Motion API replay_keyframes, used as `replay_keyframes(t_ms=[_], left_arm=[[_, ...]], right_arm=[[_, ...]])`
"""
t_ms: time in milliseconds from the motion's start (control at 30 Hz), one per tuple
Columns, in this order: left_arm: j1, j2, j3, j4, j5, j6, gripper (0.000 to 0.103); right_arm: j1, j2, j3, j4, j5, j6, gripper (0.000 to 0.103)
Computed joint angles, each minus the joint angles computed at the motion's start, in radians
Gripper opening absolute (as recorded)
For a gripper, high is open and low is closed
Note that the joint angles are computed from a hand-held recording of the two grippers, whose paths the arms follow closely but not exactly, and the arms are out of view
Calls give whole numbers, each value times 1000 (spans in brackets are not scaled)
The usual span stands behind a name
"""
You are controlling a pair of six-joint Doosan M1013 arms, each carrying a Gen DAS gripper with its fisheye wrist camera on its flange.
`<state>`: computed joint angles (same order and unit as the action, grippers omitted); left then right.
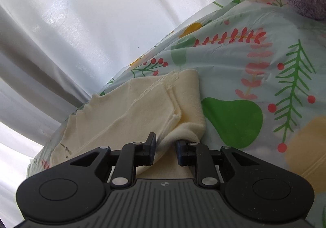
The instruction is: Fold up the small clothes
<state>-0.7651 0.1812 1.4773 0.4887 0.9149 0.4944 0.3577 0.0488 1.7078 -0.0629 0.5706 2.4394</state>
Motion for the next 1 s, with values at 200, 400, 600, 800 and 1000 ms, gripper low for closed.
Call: replay_keyframes(t_ms=[200, 400, 600, 800, 1000], left_arm=[[-27, -19, -9, 59, -3, -6, 62], [-14, 29, -65, 62, 8, 5, 65], [9, 109, -137, -9, 67, 86, 62], [0, 140, -158, 89, 109, 74, 68], [-2, 139, -168, 79, 133, 78, 67]], right_arm=[[30, -19, -17, -95, 56, -71, 21], [87, 8, -63, -284, 69, -83, 21], [110, 89, -122, -288, 95, -245, 20], [107, 116, -103, -498, 75, -103, 18], [115, 121, -122, -540, 132, -112, 18]])
